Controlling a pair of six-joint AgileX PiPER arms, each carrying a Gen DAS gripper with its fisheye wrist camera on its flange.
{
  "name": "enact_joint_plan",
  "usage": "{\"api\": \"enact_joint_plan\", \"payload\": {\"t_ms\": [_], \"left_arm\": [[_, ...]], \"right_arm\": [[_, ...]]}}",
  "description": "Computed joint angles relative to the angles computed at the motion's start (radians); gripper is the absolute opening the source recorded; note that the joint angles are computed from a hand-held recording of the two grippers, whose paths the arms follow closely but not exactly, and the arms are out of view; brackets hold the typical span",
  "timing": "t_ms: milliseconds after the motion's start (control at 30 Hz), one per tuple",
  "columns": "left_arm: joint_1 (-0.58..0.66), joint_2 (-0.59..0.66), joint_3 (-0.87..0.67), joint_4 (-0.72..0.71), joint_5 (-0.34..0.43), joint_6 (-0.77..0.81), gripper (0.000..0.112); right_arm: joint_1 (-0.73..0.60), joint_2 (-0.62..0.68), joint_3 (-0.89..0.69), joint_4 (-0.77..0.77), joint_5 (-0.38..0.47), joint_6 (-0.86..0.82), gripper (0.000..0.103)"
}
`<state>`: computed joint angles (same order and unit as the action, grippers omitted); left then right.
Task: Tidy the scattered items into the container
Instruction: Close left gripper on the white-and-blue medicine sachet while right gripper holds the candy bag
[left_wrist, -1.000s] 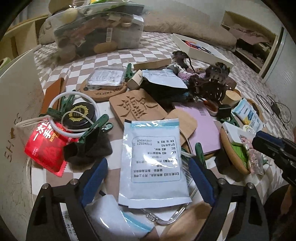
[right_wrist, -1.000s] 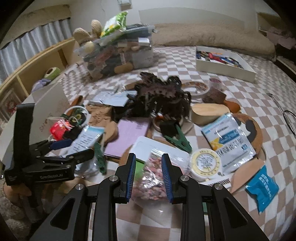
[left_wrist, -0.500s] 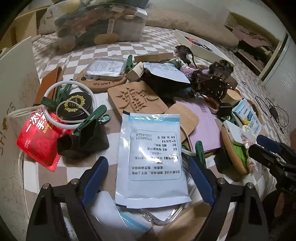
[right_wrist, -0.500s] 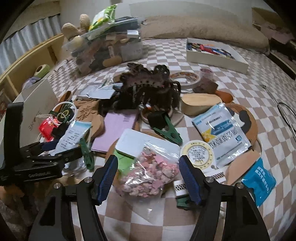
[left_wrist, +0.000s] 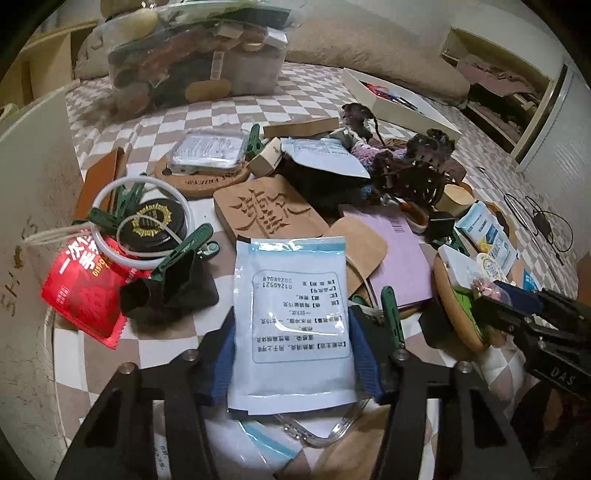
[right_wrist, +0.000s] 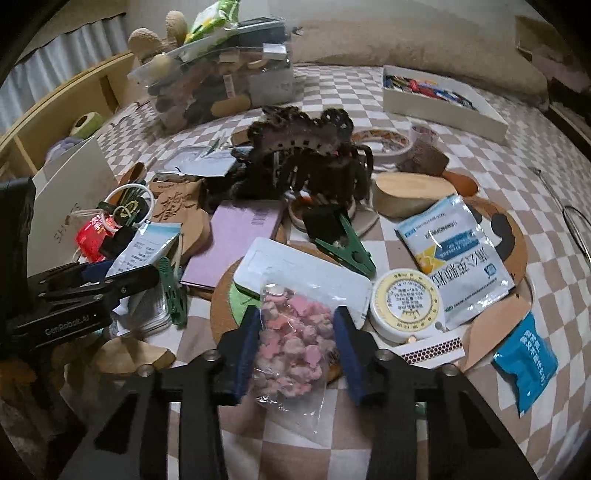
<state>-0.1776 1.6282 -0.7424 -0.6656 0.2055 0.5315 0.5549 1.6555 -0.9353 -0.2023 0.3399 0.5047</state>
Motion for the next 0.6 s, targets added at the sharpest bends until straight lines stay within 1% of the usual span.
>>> {"api": "enact_joint_plan", "payload": {"t_ms": [133, 200, 300, 400, 467, 600], "left_arm": [[-0.019, -0.015, 0.012, 0.105, -0.024, -0.092, 0.049], [-0.022, -0.020, 0.019, 0.130, -0.031, -0.112, 0.049], [-0.023, -0.027, 0.026, 0.144, -0.040, -0.128, 0.046], [-0.013, -0.044, 0.037, 0.059, -0.036, -0.051, 0.045], [-0.016, -0.058, 0.046, 0.046, -0.040, -0.042, 0.045], [-0.023, -0.097, 0.071, -0.013, -0.048, 0.010, 0.045]], "right_arm": [[-0.002, -0.016, 0.016, 0.074, -0.037, -0.087, 0.033], [0.001, -0.029, 0.027, 0.093, -0.059, -0.110, 0.027], [0.002, -0.035, 0.031, 0.115, -0.076, -0.132, 0.027], [-0.003, -0.040, 0.036, 0.168, -0.091, -0.182, 0.026], [-0.005, -0.045, 0.040, 0.197, -0.100, -0.212, 0.026], [0.000, -0.059, 0.049, 0.195, -0.118, -0.212, 0.026]]}}
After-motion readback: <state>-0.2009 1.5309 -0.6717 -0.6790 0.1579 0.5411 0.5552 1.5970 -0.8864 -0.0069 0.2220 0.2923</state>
